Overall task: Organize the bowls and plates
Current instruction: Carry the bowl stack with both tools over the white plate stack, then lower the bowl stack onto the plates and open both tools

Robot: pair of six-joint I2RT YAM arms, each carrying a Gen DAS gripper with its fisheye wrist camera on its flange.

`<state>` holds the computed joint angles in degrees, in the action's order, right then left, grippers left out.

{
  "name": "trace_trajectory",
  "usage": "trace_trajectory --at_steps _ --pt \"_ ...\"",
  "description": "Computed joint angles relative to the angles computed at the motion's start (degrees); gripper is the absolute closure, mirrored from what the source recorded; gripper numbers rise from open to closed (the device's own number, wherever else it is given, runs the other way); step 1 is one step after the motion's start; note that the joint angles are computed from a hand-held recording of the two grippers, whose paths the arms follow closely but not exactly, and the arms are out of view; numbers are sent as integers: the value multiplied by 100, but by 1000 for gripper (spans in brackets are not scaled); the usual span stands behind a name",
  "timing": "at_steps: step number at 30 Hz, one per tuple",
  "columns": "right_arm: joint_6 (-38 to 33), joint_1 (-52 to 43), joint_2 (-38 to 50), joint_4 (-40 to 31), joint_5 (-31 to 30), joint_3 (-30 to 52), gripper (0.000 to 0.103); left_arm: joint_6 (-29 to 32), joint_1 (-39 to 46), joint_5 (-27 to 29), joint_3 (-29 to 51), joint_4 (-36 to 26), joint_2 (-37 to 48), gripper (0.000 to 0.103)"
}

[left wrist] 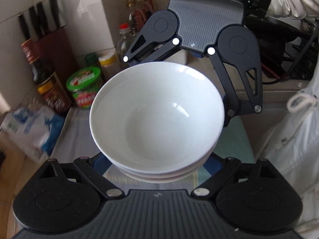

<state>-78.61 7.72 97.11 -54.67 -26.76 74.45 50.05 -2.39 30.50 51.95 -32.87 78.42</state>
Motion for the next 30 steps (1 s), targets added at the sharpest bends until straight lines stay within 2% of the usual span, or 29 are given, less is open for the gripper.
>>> trace_trajectory --at_steps 5,13,19,30 --pt "-202 -429 315 81 73 296 9 -344 -434 -138 355 668 765 10" --pt "-347 -744 1101 -69 150 925 9 -650 -704 -245 790 1073 1656 10" --pt "-411 -844 1493 -251 100 1244 10 -832 -759 -300 921 1069 1886 10" --pt "-409 -847 1532 -41 127 1143 10 -1026 -800 -387 850 1171 1915 10"
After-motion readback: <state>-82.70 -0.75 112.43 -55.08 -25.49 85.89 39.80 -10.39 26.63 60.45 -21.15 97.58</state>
